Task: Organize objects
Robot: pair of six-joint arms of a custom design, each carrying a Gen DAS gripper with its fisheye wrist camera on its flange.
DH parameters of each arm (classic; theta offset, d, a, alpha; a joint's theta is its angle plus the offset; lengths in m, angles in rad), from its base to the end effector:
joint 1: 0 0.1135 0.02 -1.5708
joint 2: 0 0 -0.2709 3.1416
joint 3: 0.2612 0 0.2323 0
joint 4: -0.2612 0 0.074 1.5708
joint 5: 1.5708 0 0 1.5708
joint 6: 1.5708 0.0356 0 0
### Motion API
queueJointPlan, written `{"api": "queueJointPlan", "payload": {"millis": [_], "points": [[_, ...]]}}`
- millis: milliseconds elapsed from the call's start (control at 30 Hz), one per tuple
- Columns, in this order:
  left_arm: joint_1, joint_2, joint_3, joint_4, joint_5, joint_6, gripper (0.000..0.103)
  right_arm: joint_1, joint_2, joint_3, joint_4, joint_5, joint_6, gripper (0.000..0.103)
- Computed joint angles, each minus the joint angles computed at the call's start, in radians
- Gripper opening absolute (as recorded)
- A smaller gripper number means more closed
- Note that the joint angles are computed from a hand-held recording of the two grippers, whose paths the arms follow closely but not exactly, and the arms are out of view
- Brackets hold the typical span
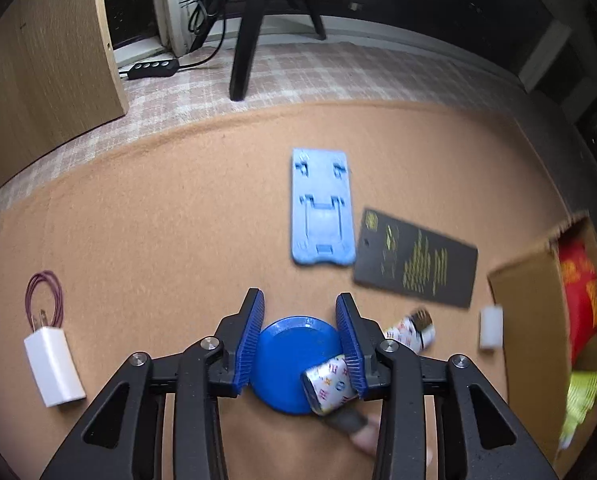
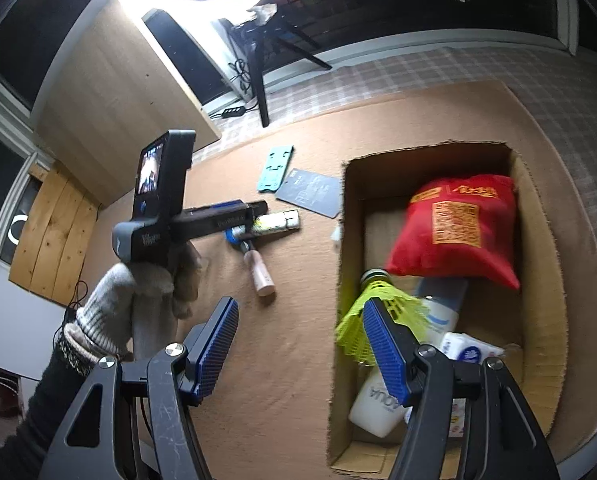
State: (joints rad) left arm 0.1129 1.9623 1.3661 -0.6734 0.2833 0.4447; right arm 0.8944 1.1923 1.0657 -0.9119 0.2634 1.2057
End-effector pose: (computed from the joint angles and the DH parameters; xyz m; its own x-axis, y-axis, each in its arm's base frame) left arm 0.3736 0.0323 0.1842 -0.8677 0.3173 -0.3827 0.3850 0.9159 -0.1134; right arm 0.1356 0.1541 0.3030 -0.8186 0.4209 -0.3908 0.2645 0.8802 0.3940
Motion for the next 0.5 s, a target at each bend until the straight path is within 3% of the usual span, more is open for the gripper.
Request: {"api": "queueJointPlan", "payload": {"millis": [300,500], "points": [[0.082,-0.176,-0.252,0.073,0.039,0.167,0.04,0.031,0.071,0.028,0.054,-0.009,-0.002,0.061],[0.204,-0.27,-0.365,0.044,0.09,0.309,0.04,0.054,0.12,0.042,0.096,-0.021,-0.001,0.061]]}}
